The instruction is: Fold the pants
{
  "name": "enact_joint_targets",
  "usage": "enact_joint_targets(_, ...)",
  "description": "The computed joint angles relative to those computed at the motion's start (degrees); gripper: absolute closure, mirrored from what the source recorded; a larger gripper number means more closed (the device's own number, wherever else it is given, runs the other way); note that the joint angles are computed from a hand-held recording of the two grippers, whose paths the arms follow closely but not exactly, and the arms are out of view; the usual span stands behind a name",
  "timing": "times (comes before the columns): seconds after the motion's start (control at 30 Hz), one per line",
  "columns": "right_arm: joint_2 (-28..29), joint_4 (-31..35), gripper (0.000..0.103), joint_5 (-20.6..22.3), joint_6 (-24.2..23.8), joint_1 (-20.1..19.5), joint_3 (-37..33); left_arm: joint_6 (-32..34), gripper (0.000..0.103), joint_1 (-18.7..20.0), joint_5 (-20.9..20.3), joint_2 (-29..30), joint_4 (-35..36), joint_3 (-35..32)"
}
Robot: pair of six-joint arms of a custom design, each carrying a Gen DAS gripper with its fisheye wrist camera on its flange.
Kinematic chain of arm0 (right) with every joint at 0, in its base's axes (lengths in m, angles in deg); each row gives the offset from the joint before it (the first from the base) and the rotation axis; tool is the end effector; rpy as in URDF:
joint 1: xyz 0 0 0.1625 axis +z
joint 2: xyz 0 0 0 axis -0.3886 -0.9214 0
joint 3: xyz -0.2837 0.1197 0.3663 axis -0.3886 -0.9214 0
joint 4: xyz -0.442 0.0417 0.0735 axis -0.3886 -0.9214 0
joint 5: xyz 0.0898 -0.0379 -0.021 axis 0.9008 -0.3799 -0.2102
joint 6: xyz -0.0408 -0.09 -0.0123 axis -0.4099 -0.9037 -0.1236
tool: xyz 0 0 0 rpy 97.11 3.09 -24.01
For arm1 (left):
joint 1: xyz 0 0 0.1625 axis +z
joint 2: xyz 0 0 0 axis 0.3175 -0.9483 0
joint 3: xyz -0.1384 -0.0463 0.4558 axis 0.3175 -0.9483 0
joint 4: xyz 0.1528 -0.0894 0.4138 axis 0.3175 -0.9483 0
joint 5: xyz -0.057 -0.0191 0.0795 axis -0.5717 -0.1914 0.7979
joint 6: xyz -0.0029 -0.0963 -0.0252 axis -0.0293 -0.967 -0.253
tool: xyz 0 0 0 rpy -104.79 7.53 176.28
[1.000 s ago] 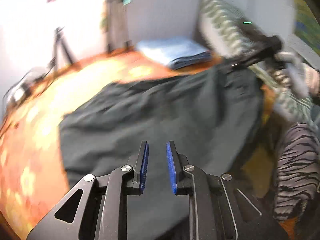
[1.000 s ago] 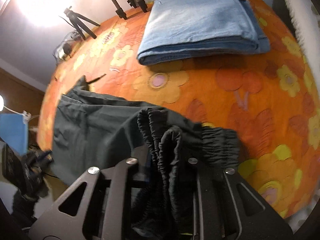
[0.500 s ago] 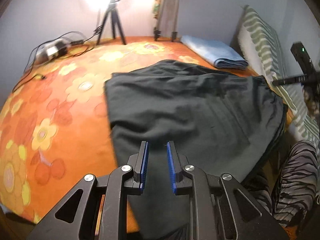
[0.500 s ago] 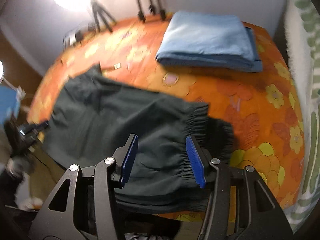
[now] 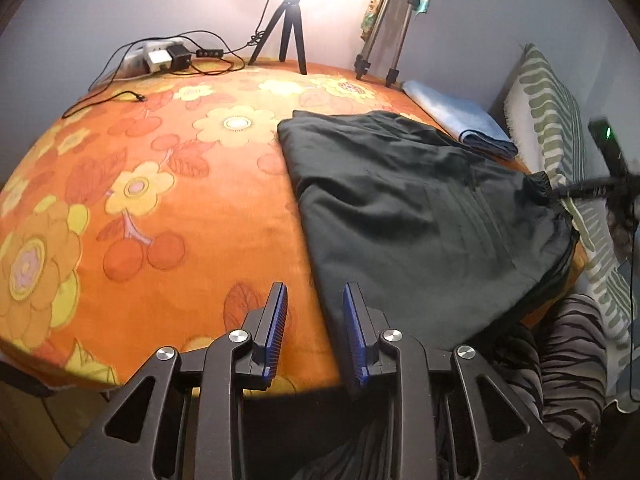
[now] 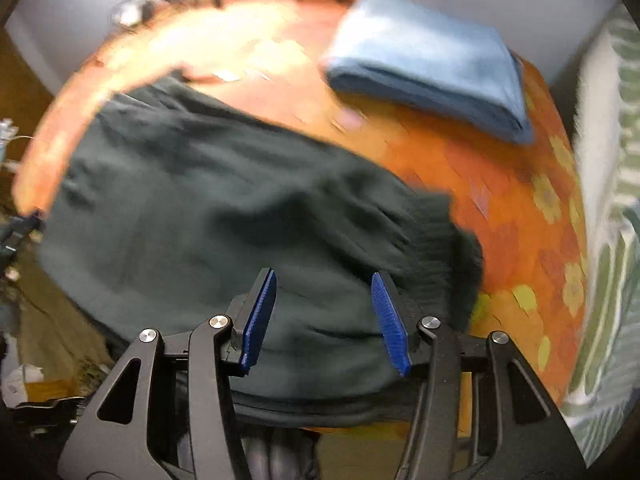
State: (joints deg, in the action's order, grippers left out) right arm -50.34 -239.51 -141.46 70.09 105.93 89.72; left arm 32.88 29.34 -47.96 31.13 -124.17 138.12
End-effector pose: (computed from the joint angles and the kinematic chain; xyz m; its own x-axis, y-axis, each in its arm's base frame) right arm 0.0138 -0.4156 0.4144 -0.6740 0.2908 0.6791 -0.0246 0.9099 -0.4140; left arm -0.3249 -0.6015 0.0118 -0.6589 0.6870 -0.3064 0.7405 0.6639 -0.1038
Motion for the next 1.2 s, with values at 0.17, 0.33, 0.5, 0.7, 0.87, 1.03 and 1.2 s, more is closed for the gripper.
enact_joint_targets(0.17,6.44,-3.13,0.051,8.68,-3.00,5.75,-5.25,-1.14,0.076,0.27,-1.95,0.06,0.21,0.03)
enact_joint_targets(0.33,16.48,-4.19,0.051,15.93,-6.34,8.58,-12.47,-1.60,0.075,0.20,-2.77,-0.19,0.56,0.33)
enact_joint_targets(0.5,27.24,0.15,0.051,20.61,-7.40,9.32,-21.87,-2.23,0.075,0.31,-3.65,-0.19,1.39,0.43)
enact_joint_targets(0.7,36.85,5.91,0.051,21.14,-9.42,8.81,-30.67,-2.05,0.075,0.30,-4.37,-0.14,2.25,0.44)
enact_joint_targets(0.87,42.68,9.22,0.051,17.61,-10.86,8.61,-35.78,-2.87,0.075,0.74,-4.44,-0.23,3.43,-0.18)
enact_joint_targets(1.03,45.58,10.98,0.051,14.01,-11.57,8.23,-38.58,-2.56,0.075,0.85,-4.34,-0.31,4.70,-0.67)
enact_joint_targets(1.2,46.63,13.90,0.054,11.41,-10.53,7.94,-39.86,-2.61,0.075,1.10,-4.94,-0.41,4.95,-0.69)
